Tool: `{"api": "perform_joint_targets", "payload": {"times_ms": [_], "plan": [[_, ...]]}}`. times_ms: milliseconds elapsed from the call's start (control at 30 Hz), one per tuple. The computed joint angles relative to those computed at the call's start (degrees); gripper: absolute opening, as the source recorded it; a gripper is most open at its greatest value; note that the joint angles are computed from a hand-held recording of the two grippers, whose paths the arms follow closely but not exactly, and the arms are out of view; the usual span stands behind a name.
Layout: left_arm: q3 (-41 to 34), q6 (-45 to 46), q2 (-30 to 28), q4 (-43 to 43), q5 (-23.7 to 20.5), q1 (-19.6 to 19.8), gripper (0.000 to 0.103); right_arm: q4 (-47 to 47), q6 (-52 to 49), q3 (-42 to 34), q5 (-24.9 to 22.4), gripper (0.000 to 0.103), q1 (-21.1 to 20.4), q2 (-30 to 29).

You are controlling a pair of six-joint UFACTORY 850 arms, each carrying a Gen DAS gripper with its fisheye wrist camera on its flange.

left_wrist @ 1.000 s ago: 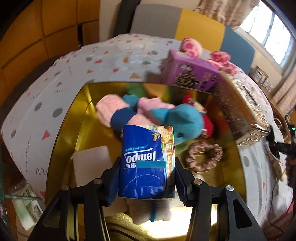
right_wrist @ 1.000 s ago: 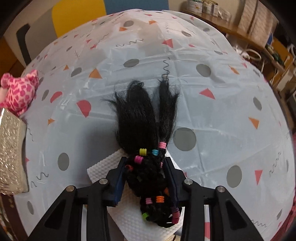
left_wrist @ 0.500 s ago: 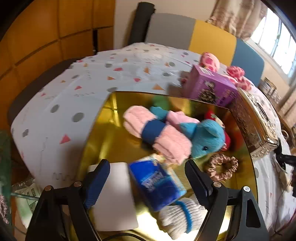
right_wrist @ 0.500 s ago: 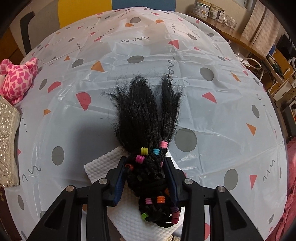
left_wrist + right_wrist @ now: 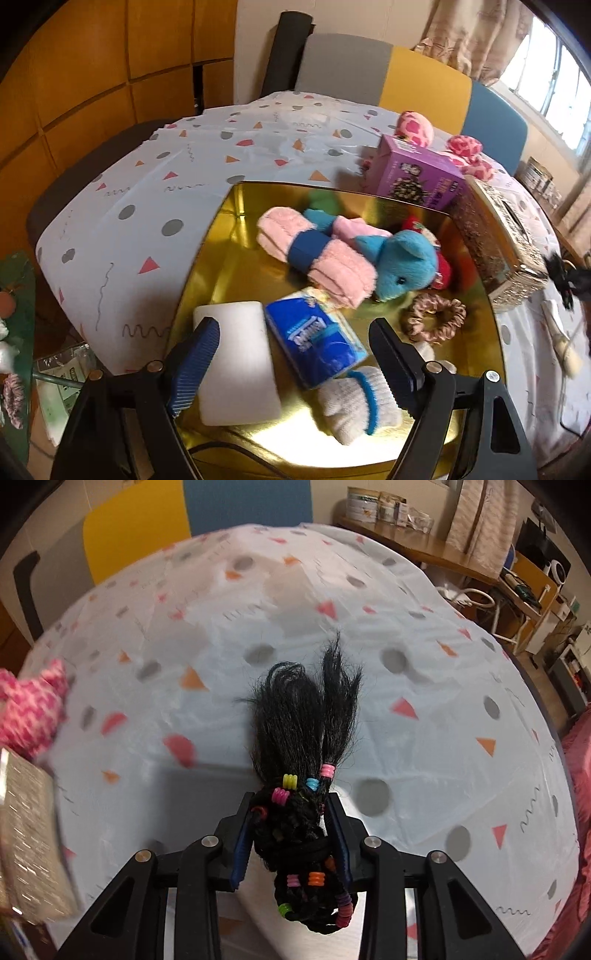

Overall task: Organize soft objects
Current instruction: 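Lift the black hair braid off the paper towel with the right gripper, then carry the black braid over the gold tray and lower it in with the right gripper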

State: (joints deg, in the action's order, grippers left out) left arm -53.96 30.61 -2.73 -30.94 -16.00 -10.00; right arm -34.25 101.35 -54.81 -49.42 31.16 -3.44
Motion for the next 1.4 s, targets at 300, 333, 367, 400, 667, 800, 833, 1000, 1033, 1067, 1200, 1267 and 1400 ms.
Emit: {"api": "perform_joint_targets", "payload": {"times_ms": [300, 333, 367, 400, 667, 800, 833, 1000, 1033, 1067, 1200, 1267, 1400], "plan": [[0.6, 3.0, 0.9, -3.3, -1.1, -0.4, 0.083, -4.0, -3.9, -14.6, 2.6, 0.036, 0.6, -8.4], [0.7, 3.0, 1.0, -3.4, -1.2, -0.3, 0.083, -4.2, -4.5, -16.9, 3.3, 0.036, 0.7, -9.8], [0.7, 3.5, 1.0, -3.9, -1.4, -0.2, 0.083, -4.4, -5.1, -19.0, 3.9, 0.036, 0.7, -11.1], [0.8, 3.6, 1.1, -4.0, -1.4, -0.2, 0.083, -4.6, -5.4, -20.7, 4.0, 0.036, 0.9, -12.2], [1.3, 6.1, 1.8, -6.7, -1.9, 0.8, 0.083, -4.7, -14.4, -39.4, 5.0, 0.036, 3.3, -23.8], [1.6, 6.4, 2.0, -7.0, -2.1, 1.1, 0.084, -3.0, -19.3, -45.9, 7.4, 0.036, 4.3, -28.0], [1.6, 6.3, 2.0, -6.9, -2.0, 1.1, 0.084, -2.3, -20.8, -47.5, 8.0, 0.036, 4.6, -29.0], [2.0, 6.6, 2.4, -7.3, -2.0, 1.3, 0.084, 2.8, -31.1, -54.0, 12.1, 0.036, 6.8, -33.6], [2.0, 6.4, 2.4, -7.1, -1.9, 1.2, 0.084, 3.5, -32.5, -54.3, 12.4, 0.036, 7.1, -34.0], [2.2, 6.5, 2.6, -7.3, -1.8, 1.3, 0.085, 4.8, -35.1, -55.3, 12.9, 0.036, 7.8, -34.7], [2.3, 6.1, 2.9, -7.0, -1.5, 1.4, 0.087, 7.4, -39.7, -55.5, 14.4, 0.036, 9.8, -35.5], [2.3, 5.9, 3.0, -7.0, -1.5, 1.5, 0.087, 8.4, -40.4, -53.8, 15.6, 0.036, 10.8, -34.9], [2.4, 4.7, 3.1, -6.3, -1.1, 1.4, 0.087, 8.9, -39.1, -50.3, 17.0, 0.036, 12.6, -33.5]]}}
